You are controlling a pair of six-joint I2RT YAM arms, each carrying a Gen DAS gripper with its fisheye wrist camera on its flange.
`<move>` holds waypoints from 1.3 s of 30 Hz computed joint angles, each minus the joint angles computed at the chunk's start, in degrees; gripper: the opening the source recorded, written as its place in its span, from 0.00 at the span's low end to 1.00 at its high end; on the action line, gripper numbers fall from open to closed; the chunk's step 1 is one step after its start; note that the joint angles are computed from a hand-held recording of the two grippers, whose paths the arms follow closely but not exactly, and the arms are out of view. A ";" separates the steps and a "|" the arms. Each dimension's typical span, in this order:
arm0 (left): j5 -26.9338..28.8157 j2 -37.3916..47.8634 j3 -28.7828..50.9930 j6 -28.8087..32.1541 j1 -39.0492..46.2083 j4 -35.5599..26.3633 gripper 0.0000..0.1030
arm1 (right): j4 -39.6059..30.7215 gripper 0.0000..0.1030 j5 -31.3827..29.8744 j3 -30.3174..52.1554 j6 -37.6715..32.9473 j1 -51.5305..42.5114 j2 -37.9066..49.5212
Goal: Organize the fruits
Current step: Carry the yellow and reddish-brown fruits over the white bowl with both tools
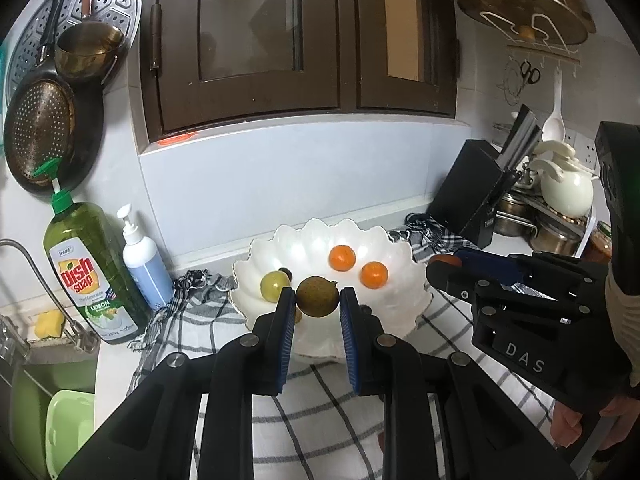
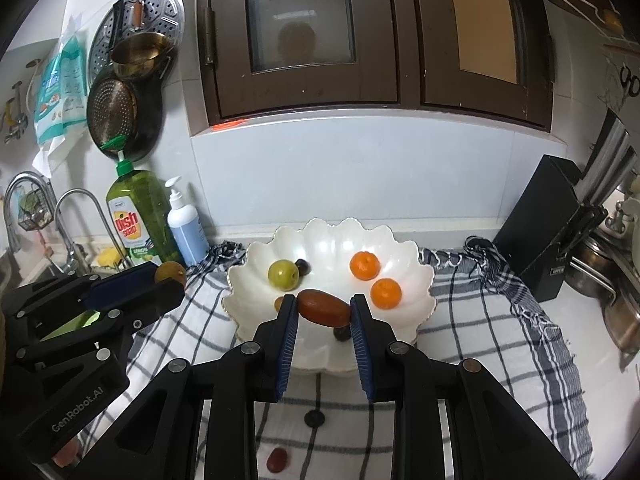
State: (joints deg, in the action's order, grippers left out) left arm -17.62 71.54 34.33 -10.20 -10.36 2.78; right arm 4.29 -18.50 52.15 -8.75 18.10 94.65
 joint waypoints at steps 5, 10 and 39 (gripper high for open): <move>1.42 2.80 3.24 0.76 1.89 -0.51 0.23 | -1.56 0.27 0.71 4.53 0.38 0.49 2.84; 3.83 6.55 7.48 0.79 4.47 -1.93 0.23 | -4.32 0.27 1.97 9.95 0.79 1.29 6.51; 12.30 35.79 36.95 0.13 11.92 -16.26 0.23 | -28.05 0.27 5.28 46.01 0.71 2.40 33.07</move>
